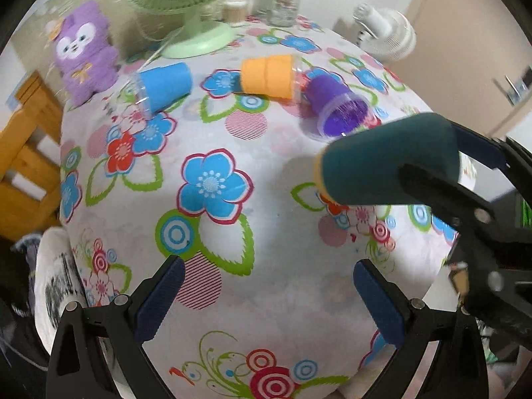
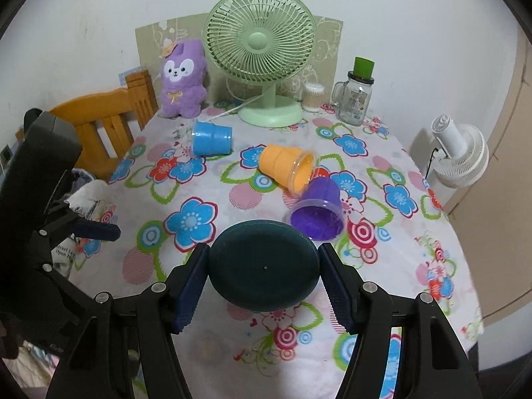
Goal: Flip cup upside down
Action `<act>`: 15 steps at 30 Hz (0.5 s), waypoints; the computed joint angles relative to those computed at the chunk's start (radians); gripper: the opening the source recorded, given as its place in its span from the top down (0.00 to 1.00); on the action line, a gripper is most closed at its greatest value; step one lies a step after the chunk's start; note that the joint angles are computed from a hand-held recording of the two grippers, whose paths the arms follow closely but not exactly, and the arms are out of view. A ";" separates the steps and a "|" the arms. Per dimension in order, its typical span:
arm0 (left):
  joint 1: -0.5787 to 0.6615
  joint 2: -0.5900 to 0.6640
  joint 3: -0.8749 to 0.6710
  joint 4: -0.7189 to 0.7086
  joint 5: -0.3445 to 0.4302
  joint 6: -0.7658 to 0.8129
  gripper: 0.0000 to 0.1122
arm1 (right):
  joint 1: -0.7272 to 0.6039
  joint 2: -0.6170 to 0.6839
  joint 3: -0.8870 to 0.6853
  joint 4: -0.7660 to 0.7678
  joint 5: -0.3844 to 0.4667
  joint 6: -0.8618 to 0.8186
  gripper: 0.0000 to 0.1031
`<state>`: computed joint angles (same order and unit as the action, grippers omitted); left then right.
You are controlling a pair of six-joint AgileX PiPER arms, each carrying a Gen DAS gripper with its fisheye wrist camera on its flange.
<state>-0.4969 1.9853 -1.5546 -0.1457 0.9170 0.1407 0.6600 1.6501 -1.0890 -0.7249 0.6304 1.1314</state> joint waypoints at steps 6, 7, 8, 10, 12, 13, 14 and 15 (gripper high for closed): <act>-0.011 0.024 -0.040 0.046 0.021 -0.142 0.09 | -0.088 0.010 -0.103 0.251 0.052 -0.342 0.34; -0.012 0.027 -0.044 0.051 0.022 -0.157 0.09 | -0.106 0.020 -0.121 0.293 0.058 -0.410 0.34; -0.016 0.033 -0.050 0.059 0.024 -0.183 0.09 | -0.119 0.028 -0.135 0.321 0.066 -0.457 0.34; -0.025 0.044 -0.061 0.078 0.026 -0.243 0.09 | -0.156 0.057 -0.172 0.404 0.089 -0.584 0.34; -0.036 0.063 -0.084 0.099 0.042 -0.320 0.09 | -0.188 0.084 -0.210 0.469 0.121 -0.678 0.34; -0.039 0.072 -0.095 0.100 0.049 -0.360 0.09 | -0.202 0.097 -0.231 0.497 0.141 -0.722 0.34; -0.040 0.078 -0.102 0.096 0.053 -0.380 0.09 | -0.219 0.115 -0.258 0.528 0.170 -0.773 0.34; -0.042 0.089 -0.114 0.093 0.063 -0.414 0.09 | -0.233 0.130 -0.281 0.553 0.193 -0.814 0.34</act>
